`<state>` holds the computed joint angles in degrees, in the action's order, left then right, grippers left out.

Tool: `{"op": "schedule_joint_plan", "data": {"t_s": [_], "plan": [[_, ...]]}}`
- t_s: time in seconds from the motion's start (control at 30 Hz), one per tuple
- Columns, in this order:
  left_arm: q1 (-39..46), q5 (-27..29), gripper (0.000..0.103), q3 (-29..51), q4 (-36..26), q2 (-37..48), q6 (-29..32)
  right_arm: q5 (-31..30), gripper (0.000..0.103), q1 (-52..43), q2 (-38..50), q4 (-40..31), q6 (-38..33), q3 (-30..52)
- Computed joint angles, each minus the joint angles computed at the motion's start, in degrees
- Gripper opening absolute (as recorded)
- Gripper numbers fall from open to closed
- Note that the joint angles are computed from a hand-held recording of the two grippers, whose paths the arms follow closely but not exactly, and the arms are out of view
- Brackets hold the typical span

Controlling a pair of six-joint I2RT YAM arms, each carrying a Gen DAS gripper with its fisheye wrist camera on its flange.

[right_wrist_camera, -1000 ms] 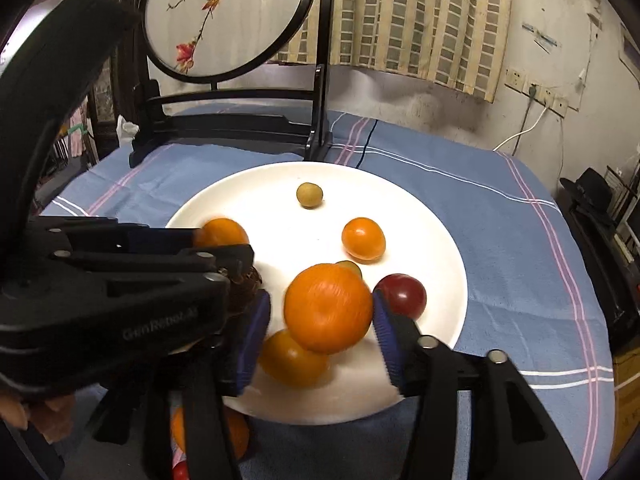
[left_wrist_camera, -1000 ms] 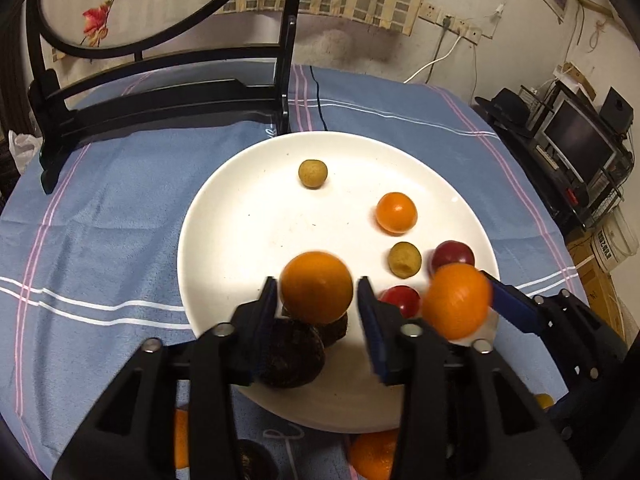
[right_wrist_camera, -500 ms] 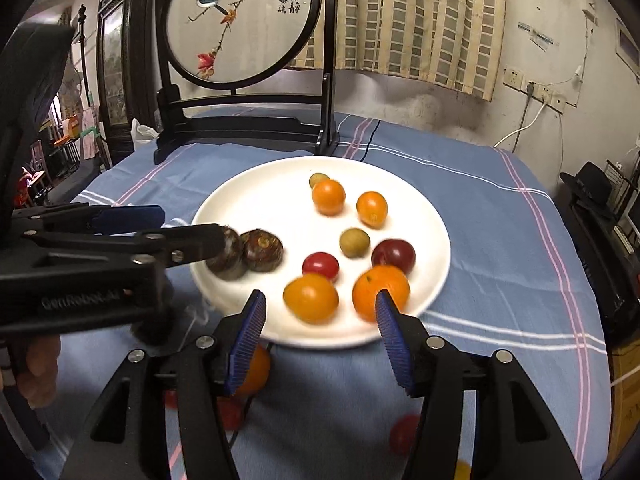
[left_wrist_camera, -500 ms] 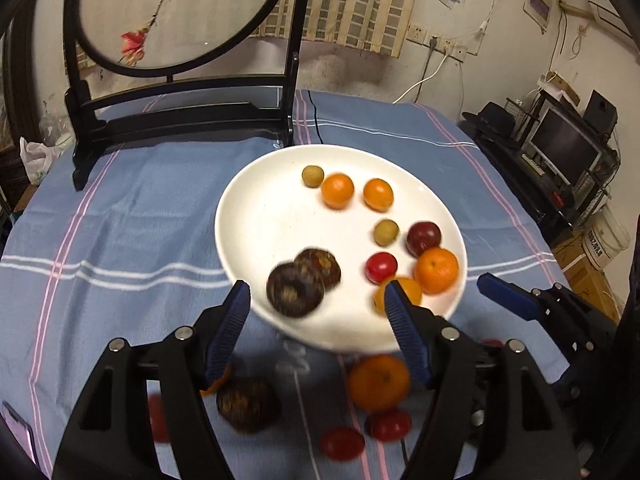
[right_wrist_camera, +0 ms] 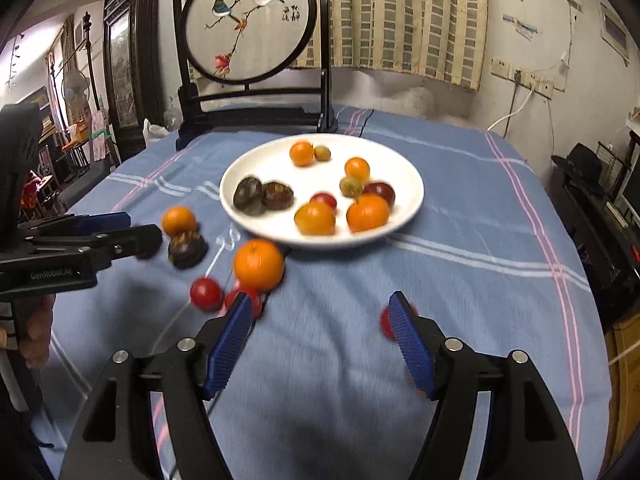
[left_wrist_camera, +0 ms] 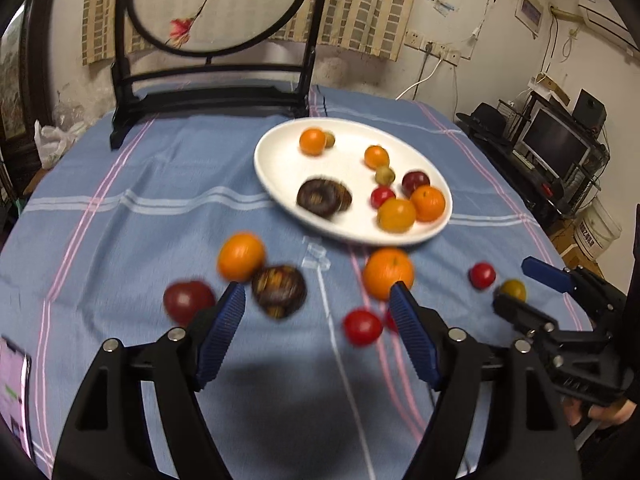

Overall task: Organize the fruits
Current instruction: 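Grasp a red cherry tomato with the left gripper while the right gripper grasps a yellow fruit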

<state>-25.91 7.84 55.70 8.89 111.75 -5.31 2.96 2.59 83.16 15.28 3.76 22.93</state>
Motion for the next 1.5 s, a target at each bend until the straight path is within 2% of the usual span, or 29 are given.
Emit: {"op": "schedule_joint_plan", "data": {"t_s": [0.3, 0.67, 0.83, 0.93, 0.97, 1.03, 1.27, 1.47, 1.5], "plan": [[1.49, 0.37, 0.073, -8.57, 4.86, -1.16, 1.54, 0.43, 0.071, 1.16, -0.87, 1.35, 1.48, -5.75], [-0.77, 0.32, 0.073, -8.45, 4.58, 1.21, 1.76, 0.29, 0.071, -10.02, 1.76, 1.82, -2.27, -5.72], [-2.44, -0.38, 0.073, -7.86, 3.90, 1.21, 1.80, -1.68, 0.069, -14.03, 7.49, 3.07, -4.51, -2.73], [-3.15, -0.69, 0.073, -7.58, 3.53, 1.07, 2.07, -3.68, 0.059, -15.41, 12.37, 1.86, -4.54, 1.11], [-3.23, -0.67, 0.073, -7.38, 3.29, 1.07, 2.13, -4.71, 0.049, -15.75, 14.21, 0.91, -4.48, 2.64], [-3.35, -0.63, 0.073, -6.91, 2.73, 1.31, 2.11, -3.34, 0.037, -15.05, 15.40, 0.78, -4.10, 3.46], [-4.07, -0.01, 0.071, -2.81, -0.38, 4.42, 2.50, -6.93, 0.037, -14.64, 8.85, -0.01, -2.99, -0.54], [-5.89, 0.36, 0.058, 3.25, -4.11, 8.70, 3.41, -9.55, 0.037, -11.92, 1.02, -2.04, -3.12, -3.97], [-5.99, 0.38, 0.053, 4.49, -4.72, 9.61, 3.53, -9.98, 0.037, -11.50, -0.06, -2.40, -3.22, -4.41]]}}
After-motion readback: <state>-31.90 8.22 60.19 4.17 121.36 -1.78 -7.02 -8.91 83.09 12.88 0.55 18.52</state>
